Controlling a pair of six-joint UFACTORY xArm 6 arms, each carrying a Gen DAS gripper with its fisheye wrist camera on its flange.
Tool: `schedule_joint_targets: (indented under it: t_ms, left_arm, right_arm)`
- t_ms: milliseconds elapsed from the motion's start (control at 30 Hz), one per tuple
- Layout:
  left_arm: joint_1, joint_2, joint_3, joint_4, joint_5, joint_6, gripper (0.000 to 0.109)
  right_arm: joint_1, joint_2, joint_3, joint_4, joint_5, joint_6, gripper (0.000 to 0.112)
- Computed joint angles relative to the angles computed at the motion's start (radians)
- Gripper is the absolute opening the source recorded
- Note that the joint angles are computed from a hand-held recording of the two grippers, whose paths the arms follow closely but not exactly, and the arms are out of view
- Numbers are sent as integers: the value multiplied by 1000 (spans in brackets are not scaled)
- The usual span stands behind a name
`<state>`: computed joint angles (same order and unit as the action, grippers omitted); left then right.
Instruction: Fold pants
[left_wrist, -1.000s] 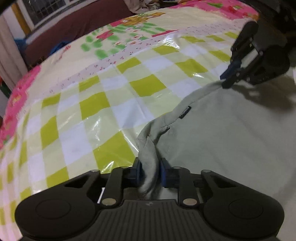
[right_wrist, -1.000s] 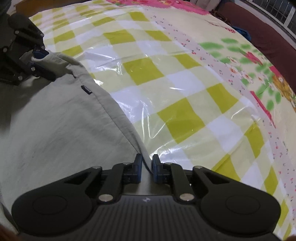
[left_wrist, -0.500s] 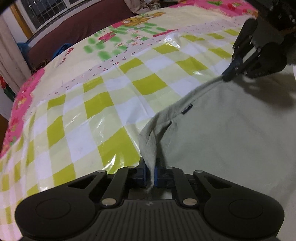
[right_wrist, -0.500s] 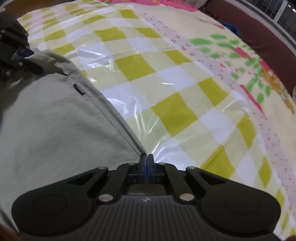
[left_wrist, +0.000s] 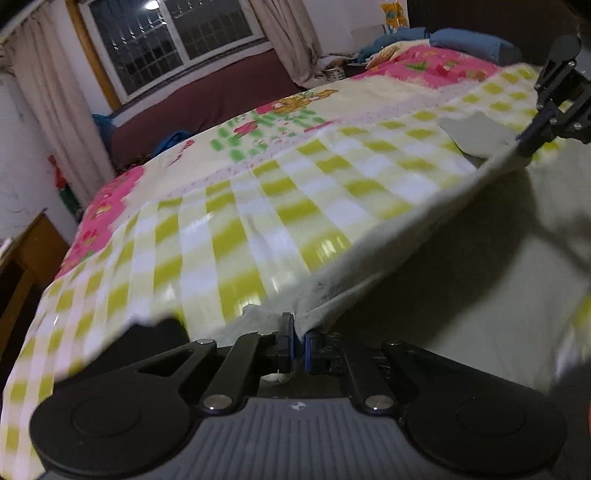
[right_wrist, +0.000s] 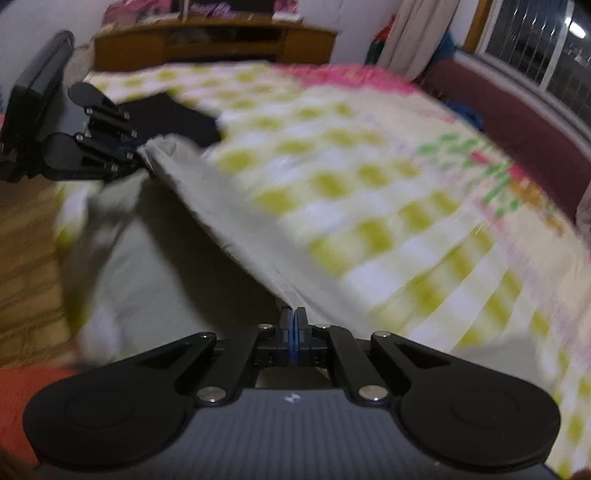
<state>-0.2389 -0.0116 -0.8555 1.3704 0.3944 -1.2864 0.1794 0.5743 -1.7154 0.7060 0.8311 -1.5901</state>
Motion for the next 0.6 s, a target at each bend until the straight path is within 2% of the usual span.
schedule_joint_targets:
  t_ms: [67, 133, 200, 267, 367, 467, 567, 600]
  left_arm:
    - [-85, -6, 55, 67, 97, -132, 29]
    - [-141, 17, 83, 73, 157, -219, 30]
    - [-161, 23, 103, 79, 173, -305, 32]
    - [-178, 10, 126, 100, 199, -393, 34]
    - [-204, 11, 127, 117, 262, -403, 35]
    - [-237, 42, 104, 122, 333, -338, 36]
    - [-244, 36, 117, 139, 345, -337, 38]
    - [-245, 26, 127, 143, 349, -344, 40]
  right_arm:
    - [13, -22, 119, -45, -66, 5, 1]
    - [29, -23, 195, -86, -126, 33, 4]
    - [51, -61, 302, -29, -246, -68, 9]
    - [61, -101, 354, 51, -277, -183, 8]
    - [80, -128, 381, 166, -315, -333, 8]
    - [111, -122, 385, 226, -347, -386, 9]
    - [134, -128, 394, 298, -325, -469, 10]
    - [142, -129, 396, 318, -313, -494, 16]
